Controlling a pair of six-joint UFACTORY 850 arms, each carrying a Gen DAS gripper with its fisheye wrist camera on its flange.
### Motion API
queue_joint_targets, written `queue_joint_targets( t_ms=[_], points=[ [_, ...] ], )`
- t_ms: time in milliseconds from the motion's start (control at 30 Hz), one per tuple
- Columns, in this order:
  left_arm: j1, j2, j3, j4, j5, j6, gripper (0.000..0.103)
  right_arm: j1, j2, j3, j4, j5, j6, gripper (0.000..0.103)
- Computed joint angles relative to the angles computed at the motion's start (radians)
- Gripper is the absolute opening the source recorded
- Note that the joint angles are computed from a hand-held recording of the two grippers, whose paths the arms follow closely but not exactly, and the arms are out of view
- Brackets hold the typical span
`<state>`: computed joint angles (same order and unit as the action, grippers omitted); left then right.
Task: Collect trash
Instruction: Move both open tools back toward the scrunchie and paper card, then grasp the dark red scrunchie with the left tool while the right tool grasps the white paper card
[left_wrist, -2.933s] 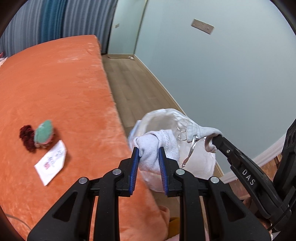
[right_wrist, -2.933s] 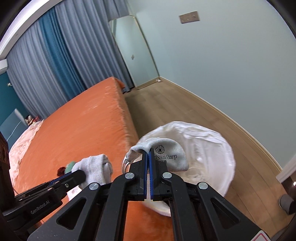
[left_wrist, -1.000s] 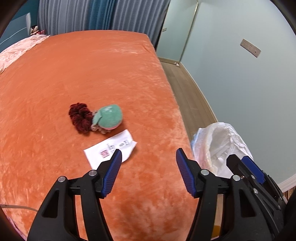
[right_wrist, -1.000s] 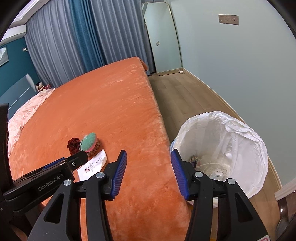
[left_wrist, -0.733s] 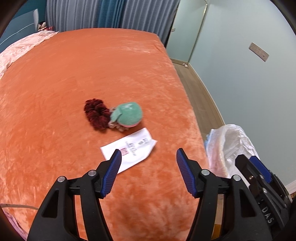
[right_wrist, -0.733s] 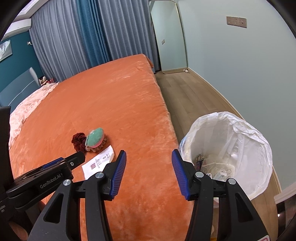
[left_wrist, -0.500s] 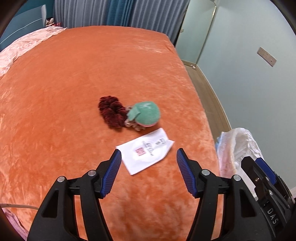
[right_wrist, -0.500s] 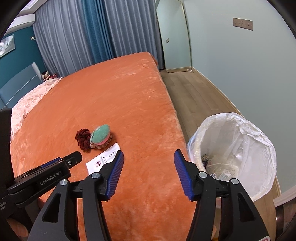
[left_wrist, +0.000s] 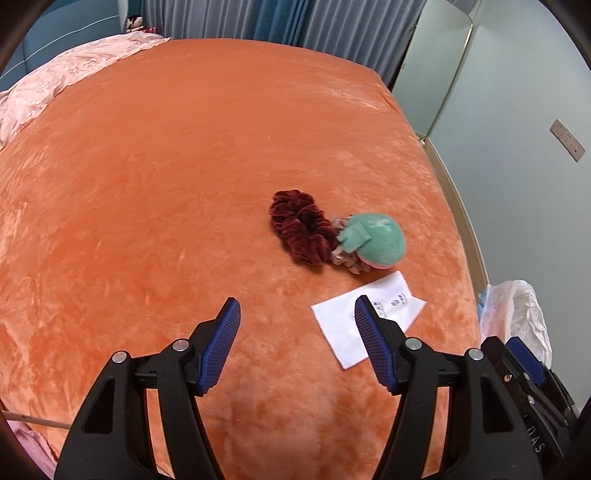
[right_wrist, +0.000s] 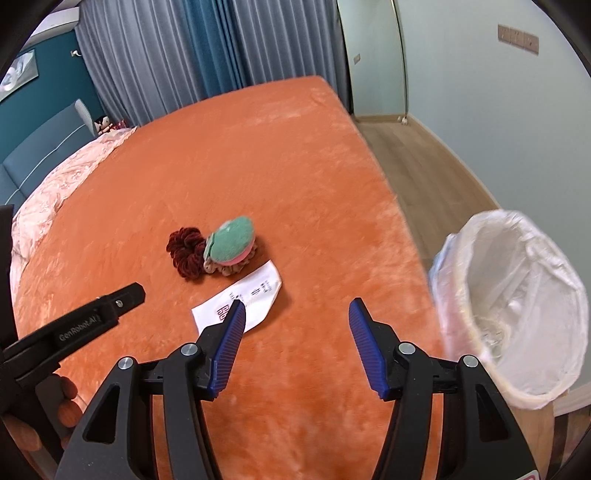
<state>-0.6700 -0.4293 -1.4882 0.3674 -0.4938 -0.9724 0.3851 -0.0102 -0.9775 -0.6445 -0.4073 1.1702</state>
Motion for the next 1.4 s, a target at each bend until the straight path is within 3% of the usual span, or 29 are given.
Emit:
queue_joint_targets(
  t_ms=[433,700,833,900,967,1067,1400],
  points=[
    [0.064,-0.117,-0.115,-0.102,0.022,0.107,0.061,-0.022,-0.153,-0.081,0.120,0.052,-0.117,0.057],
    [0.088,-0.238,-0.246,-0.208,-0.004,0.194,0.050,-0.038,-0.237,-0.134,0.199,0.077,-0.182,0.054],
    [0.097,-0.291,-0.303,-0.268,-0.015,0.260,0.036,-0.046,-0.260,-0.139,0.282,0.094,-0.254,0.039],
    [0.103,-0.308,-0.320,-0.318,-0.016,0.311,0.022,-0.048,-0.261,-0.134,0.329,0.109,-0.295,0.027],
    [0.105,-0.314,-0.324,-0.329,-0.011,0.316,0.018,-0.043,-0.257,-0.129,0.296,0.119,-0.262,0.022],
    [0.105,-0.303,-0.306,-0.324,0.003,0.320,0.014,-0.043,-0.246,-0.123,0.345,0.130,-0.308,0.001],
    [0.085,-0.163,-0.159,-0.240,0.044,0.234,0.009,-0.019,-0.139,-0.072,0.240,0.149,-0.187,0.001]
  ],
)
